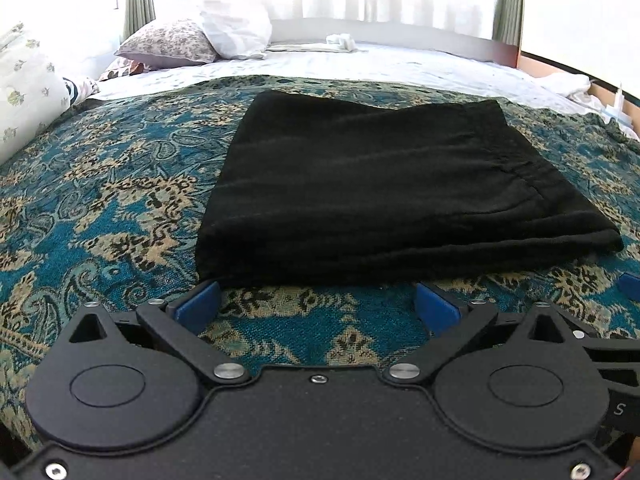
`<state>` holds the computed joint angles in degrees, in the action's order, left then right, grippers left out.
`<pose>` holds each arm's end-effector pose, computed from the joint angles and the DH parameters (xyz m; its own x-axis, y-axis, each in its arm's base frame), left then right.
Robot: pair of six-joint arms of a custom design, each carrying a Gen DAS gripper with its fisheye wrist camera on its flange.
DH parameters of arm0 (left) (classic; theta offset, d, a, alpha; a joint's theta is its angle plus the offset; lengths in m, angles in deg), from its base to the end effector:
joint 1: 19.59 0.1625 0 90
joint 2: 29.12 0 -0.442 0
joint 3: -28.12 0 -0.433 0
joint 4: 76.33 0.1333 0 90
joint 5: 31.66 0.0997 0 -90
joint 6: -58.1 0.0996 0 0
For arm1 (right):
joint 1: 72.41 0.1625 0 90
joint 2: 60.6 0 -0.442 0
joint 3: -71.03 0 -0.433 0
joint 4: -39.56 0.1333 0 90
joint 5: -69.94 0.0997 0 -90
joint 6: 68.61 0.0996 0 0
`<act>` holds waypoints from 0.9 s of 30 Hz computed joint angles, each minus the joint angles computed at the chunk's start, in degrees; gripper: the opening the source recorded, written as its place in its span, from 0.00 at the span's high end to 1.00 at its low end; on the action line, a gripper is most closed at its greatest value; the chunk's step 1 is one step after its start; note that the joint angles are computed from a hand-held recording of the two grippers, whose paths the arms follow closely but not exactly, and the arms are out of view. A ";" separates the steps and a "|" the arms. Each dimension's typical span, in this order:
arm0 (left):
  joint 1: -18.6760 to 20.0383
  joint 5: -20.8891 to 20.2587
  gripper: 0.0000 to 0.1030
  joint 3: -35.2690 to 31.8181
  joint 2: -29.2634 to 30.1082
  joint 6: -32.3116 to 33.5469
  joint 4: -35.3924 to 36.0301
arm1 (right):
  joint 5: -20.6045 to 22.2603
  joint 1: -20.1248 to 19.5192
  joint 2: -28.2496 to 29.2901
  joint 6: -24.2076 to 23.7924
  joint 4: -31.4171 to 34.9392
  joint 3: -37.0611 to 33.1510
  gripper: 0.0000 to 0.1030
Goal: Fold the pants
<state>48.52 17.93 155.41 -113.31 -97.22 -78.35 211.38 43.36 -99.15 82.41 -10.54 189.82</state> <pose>0.0522 -0.4009 0.1814 -0.7052 0.1005 -0.7018 0.5937 0.6248 -0.5071 0.2337 -0.3566 -0.1062 -0.6425 0.0766 0.7625 -0.6054 0.5593 -0.5663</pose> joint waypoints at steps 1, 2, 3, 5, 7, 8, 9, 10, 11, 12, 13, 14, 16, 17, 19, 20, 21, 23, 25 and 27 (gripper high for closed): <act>0.15 0.23 0.00 0.08 -0.08 0.27 -0.24 | -0.23 -0.17 -0.04 -0.30 -0.54 0.23 0.00; 0.18 0.21 0.00 0.23 -0.10 0.70 -0.65 | -0.35 -0.24 0.00 -0.20 -0.84 0.31 0.00; 0.10 0.04 0.00 0.36 -0.06 0.93 -0.97 | -0.37 -0.28 0.07 -0.20 -1.07 0.35 0.00; -0.06 -0.29 0.00 0.50 0.10 1.06 -1.38 | -0.10 -0.21 0.32 -0.50 -1.66 0.30 0.00; -0.06 -0.35 0.00 0.45 0.27 0.97 -1.48 | 0.38 -0.01 0.69 -0.81 -2.12 0.05 0.00; -0.05 -0.36 0.00 0.34 0.37 1.04 -1.35 | 0.49 0.02 0.79 -0.84 -2.22 -0.02 0.00; -0.01 -0.31 0.00 0.26 0.40 1.01 -1.21 | 0.59 0.10 0.91 -0.83 -2.27 -0.09 0.00; 0.06 -0.21 0.00 0.18 0.41 0.91 -1.02 | 0.66 0.16 0.95 -0.76 -2.20 -0.13 0.00; 0.14 -0.08 0.00 0.10 0.43 0.91 -0.84 | 0.67 0.19 0.97 -0.70 -2.12 -0.16 0.00; 0.18 -0.01 0.00 0.02 0.45 0.94 -0.68 | 0.56 0.12 0.88 -0.75 -2.04 -0.10 0.00; 0.13 -0.04 0.00 -0.01 0.48 0.87 -0.56 | 0.49 0.08 0.84 -0.81 -2.01 -0.07 0.00; 0.12 -0.04 0.00 -0.04 0.51 0.84 -0.52 | 0.43 0.03 0.80 -0.83 -1.94 -0.06 0.00; 0.13 -0.01 0.00 0.00 0.47 0.87 -0.61 | 0.42 0.00 0.78 -0.68 -1.62 -0.16 0.00; 0.13 -0.01 0.00 0.00 0.47 0.87 -0.61 | 0.44 -0.01 0.79 -0.59 -1.48 -0.22 0.00; 0.16 0.07 0.00 0.06 0.44 0.96 -0.85 | 0.44 -0.02 0.79 -0.57 -1.39 -0.26 0.00; 0.23 0.13 0.00 0.07 0.43 1.06 -0.94 | 0.42 -0.02 0.81 -0.57 -1.43 -0.27 0.00; 0.24 0.12 0.00 0.07 0.44 1.08 -0.92 | 0.42 -0.02 0.81 -0.57 -1.43 -0.27 0.00; 0.26 0.11 0.00 -0.01 0.48 1.14 -0.70 | 0.39 -0.01 0.84 -0.55 -1.44 -0.31 0.00; 0.27 0.14 0.00 -0.13 0.50 0.92 -0.38 | 0.40 -0.01 0.85 -0.54 -1.40 -0.33 0.00; 0.37 0.42 0.00 -0.03 0.36 0.98 -0.71 | 0.42 0.00 0.86 -0.48 -1.37 -0.36 0.00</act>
<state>48.89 18.35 155.37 -112.94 -96.25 -79.05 211.80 43.37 -98.29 81.93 -11.90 189.46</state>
